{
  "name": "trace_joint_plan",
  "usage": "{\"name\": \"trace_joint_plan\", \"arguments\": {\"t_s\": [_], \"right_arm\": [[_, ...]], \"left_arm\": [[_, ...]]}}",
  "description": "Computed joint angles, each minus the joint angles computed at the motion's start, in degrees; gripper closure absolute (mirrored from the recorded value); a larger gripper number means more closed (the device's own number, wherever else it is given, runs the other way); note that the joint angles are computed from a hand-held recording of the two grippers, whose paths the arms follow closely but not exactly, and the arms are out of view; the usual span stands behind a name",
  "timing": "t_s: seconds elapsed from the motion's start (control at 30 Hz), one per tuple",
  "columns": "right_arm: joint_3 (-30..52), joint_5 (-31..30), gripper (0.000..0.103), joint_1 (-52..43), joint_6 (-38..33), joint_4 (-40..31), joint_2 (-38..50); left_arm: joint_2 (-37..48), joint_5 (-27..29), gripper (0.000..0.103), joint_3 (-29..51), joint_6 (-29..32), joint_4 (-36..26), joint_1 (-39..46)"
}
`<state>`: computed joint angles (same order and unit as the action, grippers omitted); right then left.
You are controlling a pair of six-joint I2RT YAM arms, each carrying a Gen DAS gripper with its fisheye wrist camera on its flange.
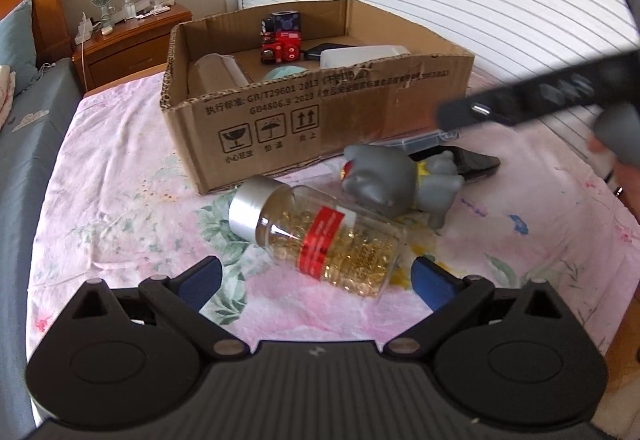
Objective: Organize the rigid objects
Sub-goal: 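Grasp the capsule bottle with the left tool while the right tool grasps the red card box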
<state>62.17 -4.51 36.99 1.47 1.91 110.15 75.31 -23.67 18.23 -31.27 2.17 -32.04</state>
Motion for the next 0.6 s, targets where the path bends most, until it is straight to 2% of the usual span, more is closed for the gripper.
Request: {"name": "trace_joint_plan", "arguments": {"t_s": [0.2, 0.33, 0.6], "right_arm": [[10.5, 1.7, 0.000, 1.9, 1.1, -7.1, 8.2], [10.3, 0.5, 0.000, 0.6, 2.8, -7.3, 8.6], [6.2, 1.2, 0.000, -2.5, 1.2, -6.1, 7.1]], "left_arm": [[-1.4, -0.2, 0.003, -0.2, 0.5, -1.0, -0.6], [-1.5, -0.3, 0.003, 0.1, 0.9, -1.4, -0.5], [-0.9, -0.1, 0.003, 0.7, 2.7, -1.9, 0.1]]}}
